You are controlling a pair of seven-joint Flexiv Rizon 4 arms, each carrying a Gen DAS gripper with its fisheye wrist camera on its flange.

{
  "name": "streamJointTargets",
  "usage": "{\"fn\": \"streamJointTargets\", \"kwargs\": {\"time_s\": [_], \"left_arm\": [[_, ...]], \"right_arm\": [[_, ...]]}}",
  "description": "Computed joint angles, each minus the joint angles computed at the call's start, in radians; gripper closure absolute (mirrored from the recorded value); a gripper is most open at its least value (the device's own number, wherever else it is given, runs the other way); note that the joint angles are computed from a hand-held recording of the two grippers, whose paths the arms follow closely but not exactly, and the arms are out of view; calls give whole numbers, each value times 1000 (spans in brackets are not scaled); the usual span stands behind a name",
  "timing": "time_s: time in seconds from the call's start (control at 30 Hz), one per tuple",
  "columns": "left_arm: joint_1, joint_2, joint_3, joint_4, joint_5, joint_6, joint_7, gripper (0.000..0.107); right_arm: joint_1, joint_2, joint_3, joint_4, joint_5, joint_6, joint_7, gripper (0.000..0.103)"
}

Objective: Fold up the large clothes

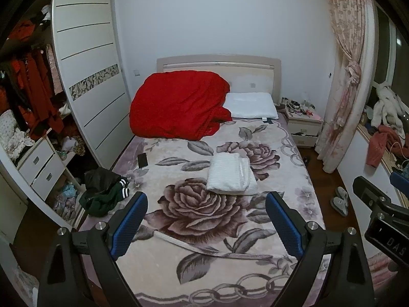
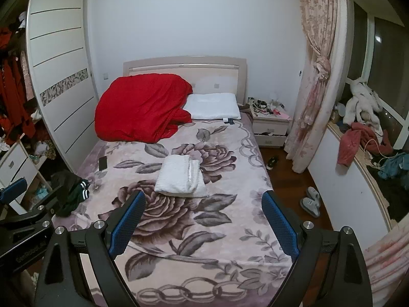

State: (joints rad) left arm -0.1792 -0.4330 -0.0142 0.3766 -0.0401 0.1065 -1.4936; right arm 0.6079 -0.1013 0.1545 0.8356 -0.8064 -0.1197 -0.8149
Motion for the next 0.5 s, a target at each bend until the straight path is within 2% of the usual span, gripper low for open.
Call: {"fn": "streamJointTargets", "kwargs": {"time_s": [0.27, 0.5], "left_arm": [[-7, 27, 3, 43, 14, 27, -12, 13], [-16, 10, 4, 1, 25, 9, -28, 13]], "right_arm": [[-2, -6, -2, -17, 2, 3, -16, 9], [3, -4, -6, -18, 4, 2, -14, 9]]}}
